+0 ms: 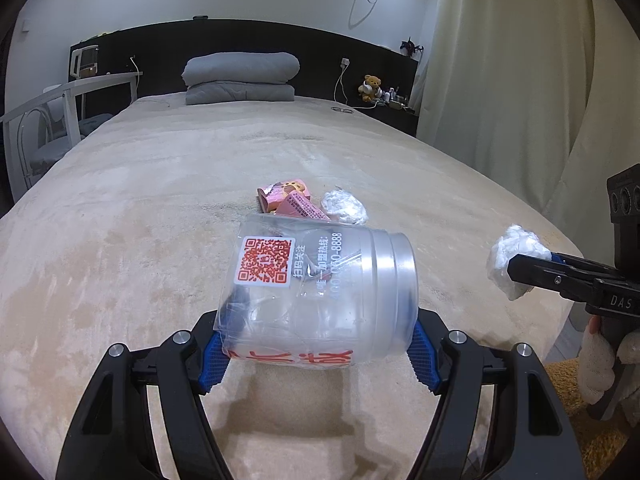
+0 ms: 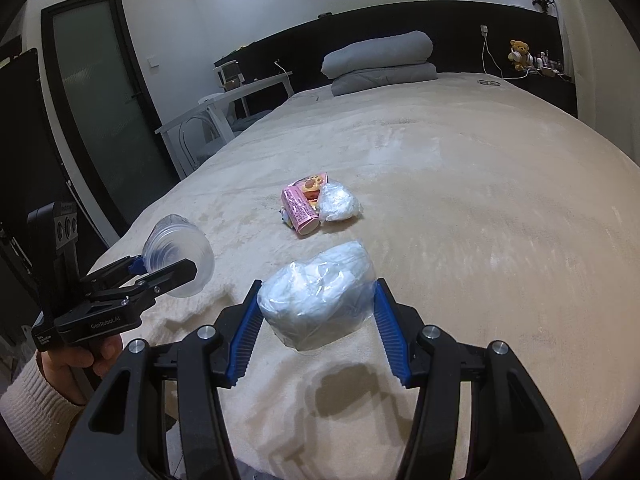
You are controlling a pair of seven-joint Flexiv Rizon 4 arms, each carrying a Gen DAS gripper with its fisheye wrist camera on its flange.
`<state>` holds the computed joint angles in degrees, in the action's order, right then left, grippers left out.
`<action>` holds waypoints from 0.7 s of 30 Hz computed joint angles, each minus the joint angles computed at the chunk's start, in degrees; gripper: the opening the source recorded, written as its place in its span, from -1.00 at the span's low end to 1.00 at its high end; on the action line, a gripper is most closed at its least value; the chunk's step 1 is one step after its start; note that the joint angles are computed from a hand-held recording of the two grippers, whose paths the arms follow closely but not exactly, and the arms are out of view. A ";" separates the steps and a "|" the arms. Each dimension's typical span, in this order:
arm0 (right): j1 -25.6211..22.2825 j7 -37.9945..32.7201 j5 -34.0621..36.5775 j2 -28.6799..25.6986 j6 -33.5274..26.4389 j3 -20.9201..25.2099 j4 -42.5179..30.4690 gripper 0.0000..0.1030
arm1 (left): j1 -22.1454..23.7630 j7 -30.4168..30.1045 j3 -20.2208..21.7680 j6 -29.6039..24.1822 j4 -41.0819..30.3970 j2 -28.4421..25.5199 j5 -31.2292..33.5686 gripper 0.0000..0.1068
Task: Collect trash
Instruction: 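Lift the white bag and clear cup and carry them down toward the trash bag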
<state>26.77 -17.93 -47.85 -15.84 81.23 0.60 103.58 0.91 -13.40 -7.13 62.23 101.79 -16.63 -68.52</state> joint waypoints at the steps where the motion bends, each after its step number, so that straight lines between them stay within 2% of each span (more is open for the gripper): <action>1: 0.41 1.14 -1.13 0.48 0.33 -0.53 0.63 0.06 | -0.03 0.58 -0.05 0.05 0.80 0.68 -0.75 0.33; 9: 0.38 9.66 -8.76 3.79 1.78 -0.20 5.12 0.06 | -1.84 3.88 1.80 -0.78 6.33 5.53 -5.33 0.33; 21: -2.60 21.10 -19.74 7.33 2.75 3.77 9.50 0.06 | -4.70 6.24 5.04 -2.56 13.32 11.63 -8.49 0.33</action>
<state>24.17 3.17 -67.59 -8.50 83.98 4.37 113.08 -3.79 -7.16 -2.09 59.67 115.12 -5.00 -77.00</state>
